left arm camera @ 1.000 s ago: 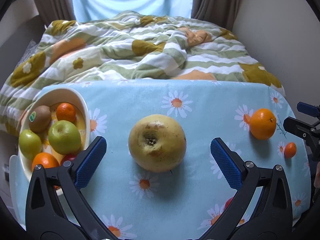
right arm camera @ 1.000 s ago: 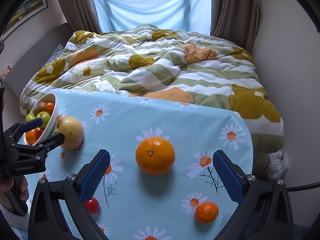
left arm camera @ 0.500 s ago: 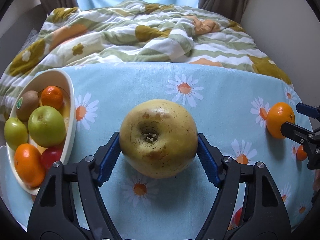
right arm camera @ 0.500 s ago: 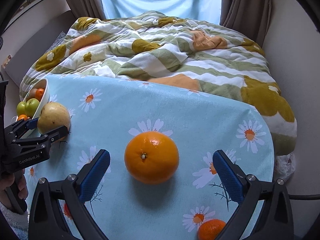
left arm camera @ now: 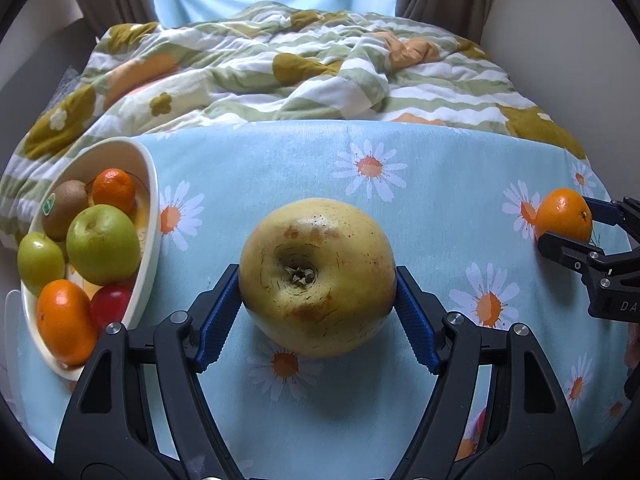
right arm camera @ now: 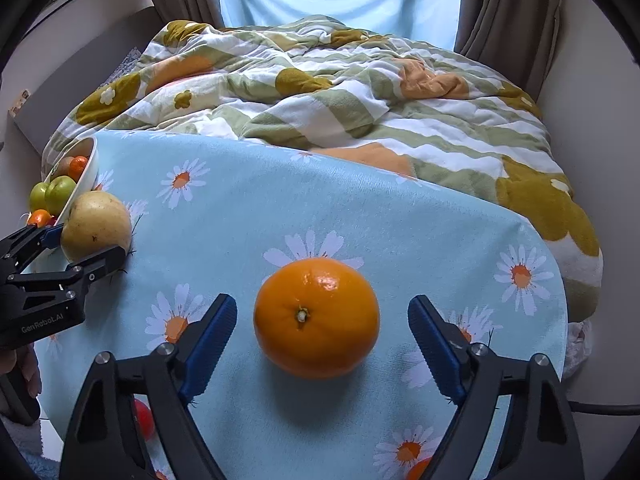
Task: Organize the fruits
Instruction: 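Grasp the yellow pear with the left gripper while the right grasps the tangerine, then lower the pear into the bowl and open the left gripper while the right carries the tangerine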
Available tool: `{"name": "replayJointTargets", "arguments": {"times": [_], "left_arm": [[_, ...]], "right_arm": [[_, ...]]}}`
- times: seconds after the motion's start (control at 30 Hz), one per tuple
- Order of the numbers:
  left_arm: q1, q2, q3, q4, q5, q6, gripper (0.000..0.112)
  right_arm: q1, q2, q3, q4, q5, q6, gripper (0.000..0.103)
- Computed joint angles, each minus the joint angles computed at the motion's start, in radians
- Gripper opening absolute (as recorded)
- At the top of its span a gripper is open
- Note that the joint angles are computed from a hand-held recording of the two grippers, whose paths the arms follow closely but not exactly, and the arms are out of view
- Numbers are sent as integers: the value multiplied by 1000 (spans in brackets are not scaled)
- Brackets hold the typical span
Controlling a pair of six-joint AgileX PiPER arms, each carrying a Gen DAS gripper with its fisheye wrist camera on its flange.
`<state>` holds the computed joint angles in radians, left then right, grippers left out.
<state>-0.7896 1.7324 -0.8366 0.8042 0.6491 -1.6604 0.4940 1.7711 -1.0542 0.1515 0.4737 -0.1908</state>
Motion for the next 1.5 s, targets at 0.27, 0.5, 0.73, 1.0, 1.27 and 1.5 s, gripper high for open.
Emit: {"name": "replayJointTargets", "arguments": {"times": [0.27, 0.5, 0.73, 1.0, 1.27, 1.5], "left_arm": [[-14, 17, -20, 2, 32, 17, 81], [-41, 27, -26, 22, 53, 12, 80], [-86, -41, 8, 20, 80, -34, 80], [-148, -228, 50, -2, 207, -35, 80], [-174, -491, 120, -29, 352, 45, 80], [-40, -724, 201, -109, 361, 307, 80]], "right_arm": [[11, 14, 0, -11, -6, 4, 57], [19, -11, 18, -7, -6, 4, 56], [32, -58, 24, 6, 16, 3, 56], [89, -119, 6, -4, 61, 38, 56], [234, -159, -78, -131, 125, 236, 56], [398, -119, -205, -300, 191, 533, 56]]}}
